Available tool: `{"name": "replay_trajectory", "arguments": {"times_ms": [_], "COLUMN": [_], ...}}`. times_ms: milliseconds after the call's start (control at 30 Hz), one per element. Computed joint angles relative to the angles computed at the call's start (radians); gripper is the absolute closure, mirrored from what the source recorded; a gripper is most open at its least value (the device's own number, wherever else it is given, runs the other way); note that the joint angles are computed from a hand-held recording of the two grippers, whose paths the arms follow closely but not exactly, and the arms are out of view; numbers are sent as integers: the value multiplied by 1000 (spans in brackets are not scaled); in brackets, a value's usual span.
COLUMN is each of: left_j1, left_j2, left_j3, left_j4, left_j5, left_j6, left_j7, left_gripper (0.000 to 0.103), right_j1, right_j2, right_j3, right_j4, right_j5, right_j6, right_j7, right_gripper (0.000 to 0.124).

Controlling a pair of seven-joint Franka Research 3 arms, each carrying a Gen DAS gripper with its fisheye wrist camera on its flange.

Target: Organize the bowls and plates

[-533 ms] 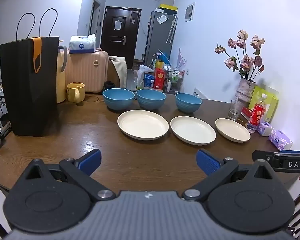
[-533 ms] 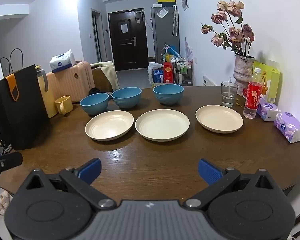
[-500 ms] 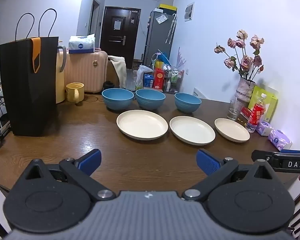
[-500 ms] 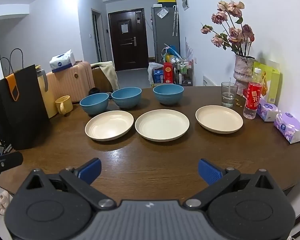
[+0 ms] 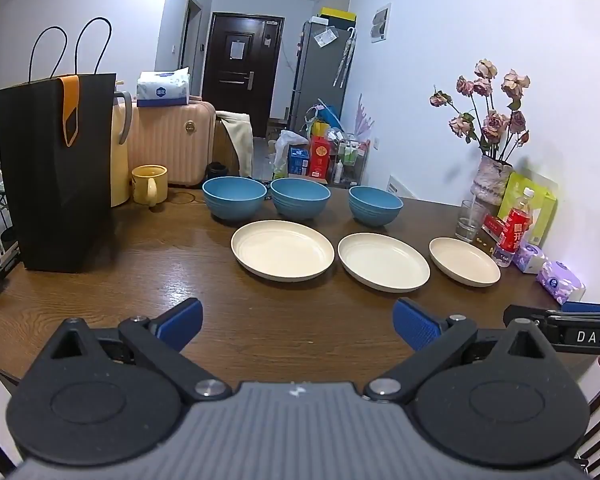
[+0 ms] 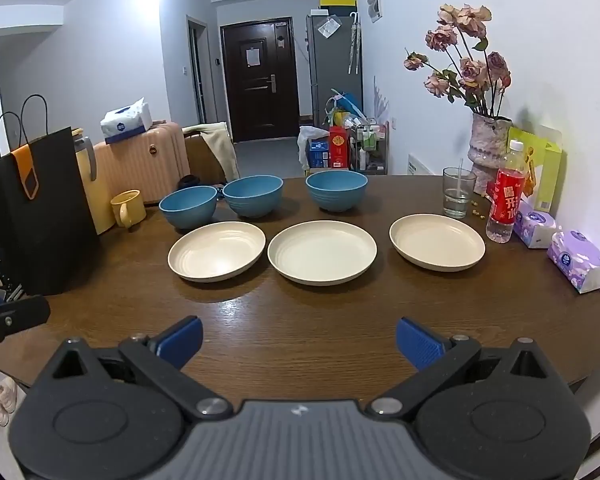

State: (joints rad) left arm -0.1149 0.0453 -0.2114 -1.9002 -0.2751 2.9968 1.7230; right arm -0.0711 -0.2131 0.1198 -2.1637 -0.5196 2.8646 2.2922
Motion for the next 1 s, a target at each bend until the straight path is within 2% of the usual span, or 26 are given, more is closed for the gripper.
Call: {"name": "replay_trajectory", "arguments": {"times_ms": [167, 1000], "left_j1": [-8, -15], "left_j2": [-5, -24], "left_j3": [7, 18], "left_j4": [-11, -32], "left_j5": [74, 84], "left_j6": [14, 26], "left_j7": [-79, -88], "left_gripper": [0, 0], "right_j1": [2, -3], "right_j2": [1, -9], "right_j3": [-2, 4], "right_j4": [3, -3], "right_j5": [5, 7], "right_j6": [-2, -1], "right_j7": [-3, -3], "right_gripper": [21, 21]}}
